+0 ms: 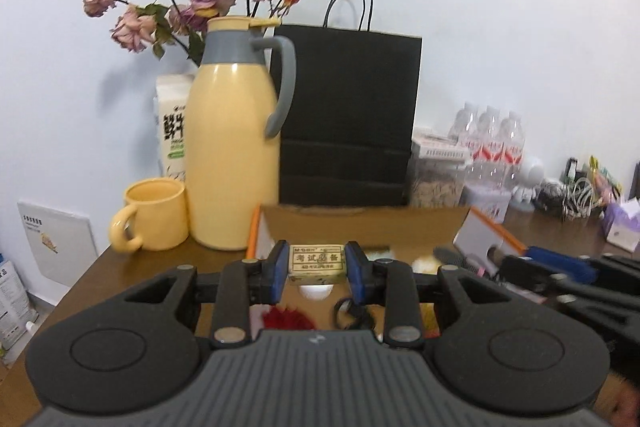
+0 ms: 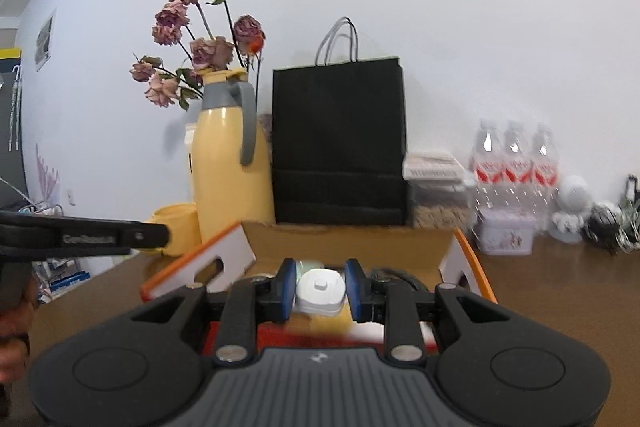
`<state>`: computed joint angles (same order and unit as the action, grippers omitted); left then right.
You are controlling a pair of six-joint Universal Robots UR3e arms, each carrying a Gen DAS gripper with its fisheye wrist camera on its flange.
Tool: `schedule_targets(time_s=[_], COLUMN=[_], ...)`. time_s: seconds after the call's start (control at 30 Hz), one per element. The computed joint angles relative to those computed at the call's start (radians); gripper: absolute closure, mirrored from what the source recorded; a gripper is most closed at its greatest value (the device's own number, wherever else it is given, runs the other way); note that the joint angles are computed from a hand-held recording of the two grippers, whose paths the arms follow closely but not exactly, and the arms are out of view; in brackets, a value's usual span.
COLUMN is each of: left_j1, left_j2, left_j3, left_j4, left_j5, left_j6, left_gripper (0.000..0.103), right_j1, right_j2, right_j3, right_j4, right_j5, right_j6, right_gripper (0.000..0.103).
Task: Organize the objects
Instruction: 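Carry the tan block with the left tool while the right tool carries the bottle, both into the box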
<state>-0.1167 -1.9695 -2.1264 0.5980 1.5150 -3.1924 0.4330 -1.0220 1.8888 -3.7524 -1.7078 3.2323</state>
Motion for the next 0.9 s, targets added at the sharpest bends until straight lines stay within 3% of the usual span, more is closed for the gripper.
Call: schedule_targets(time_s=[0.33, 0.77, 0.83, 0.87, 0.9], left_j1=[-0.07, -0.08, -0.084, -0.085, -0.088], left_j2=[-0.165, -0.222, -0.225, -0.226, -0.229], left_j3=[0.273, 0.296, 0.294, 0.291, 0.287], left_j4=[-0.131, -0.132, -0.118, -0.106, -0.089], left_j5=[0.107, 0.13, 0.142, 0.148, 0.159], left_j6=[-0.083, -0.049, -0.039, -0.036, -0.034], left_gripper=[0.072, 0.072, 0.059, 0.051, 0.033], right_j1=[0.029, 0.004, 0.01, 0.01, 0.01], right_j2=[0.199, 0.196, 0.185, 0.178, 0.172], right_j3=[-0.385, -0.333, -0.323, -0.313, -0.304], right_j4=[0.186, 0.194, 0.204, 0.207, 0.207], right_j5=[-0.086, -0.07, -0.099, -0.11, -0.118], right_j6=[0.039, 0.046, 0.046, 0.047, 0.053], right_gripper=[0.078, 0.078, 0.077, 0.067, 0.045])
